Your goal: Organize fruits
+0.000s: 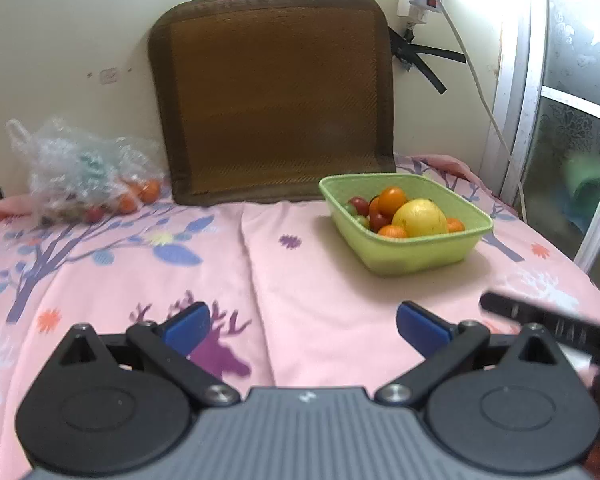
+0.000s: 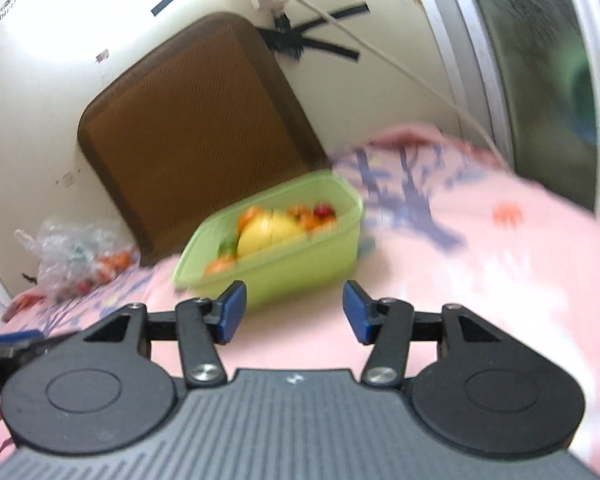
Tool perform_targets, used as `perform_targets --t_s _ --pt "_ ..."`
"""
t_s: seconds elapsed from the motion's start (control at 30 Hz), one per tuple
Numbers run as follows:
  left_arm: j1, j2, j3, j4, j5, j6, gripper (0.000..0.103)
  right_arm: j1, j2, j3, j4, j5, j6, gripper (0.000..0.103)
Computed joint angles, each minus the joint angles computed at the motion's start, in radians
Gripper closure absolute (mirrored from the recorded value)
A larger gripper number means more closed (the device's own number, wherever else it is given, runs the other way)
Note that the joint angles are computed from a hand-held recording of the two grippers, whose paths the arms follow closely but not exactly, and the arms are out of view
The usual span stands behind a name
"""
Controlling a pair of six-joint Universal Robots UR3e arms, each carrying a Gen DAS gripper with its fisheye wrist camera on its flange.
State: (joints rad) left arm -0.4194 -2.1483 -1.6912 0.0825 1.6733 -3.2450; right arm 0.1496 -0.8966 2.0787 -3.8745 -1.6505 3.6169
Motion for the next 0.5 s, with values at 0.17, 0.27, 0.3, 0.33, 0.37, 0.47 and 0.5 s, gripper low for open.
perform_targets --t_s 0.17,0.27,0.3,0.33,0.37,0.47,0.5 --pt "-0.018 0.064 -0.129 0.083 0.039 -0.011 0.000 0.094 -0.051 0.070 0.042 -0.048 0.033 0.047" --pt "-0.035 0.087 -0.167 0.083 0.075 -0.014 0.000 0.142 -0.073 0.091 0.041 -0.080 0.038 0.047" --pt "-0.042 0.089 -0.179 0.090 0.090 -0.011 0.000 0.155 -0.080 0.096 0.041 -0.091 0.043 0.046" --pt "-0.048 0.091 -0.193 0.106 0.102 -0.005 0.000 0.166 -0.084 0.099 0.040 -0.099 0.051 0.046" --pt "-0.053 0.091 -0.208 0.122 0.117 0.002 0.000 0.167 -0.088 0.101 0.039 -0.100 0.057 0.045" --pt "-0.054 0.106 -0.252 0.160 0.125 0.010 0.000 0.195 -0.097 0.119 0.025 -0.119 0.075 0.043" --pt "-0.052 0.112 -0.264 0.169 0.122 0.009 0.000 0.205 -0.098 0.117 0.028 -0.125 0.077 0.043"
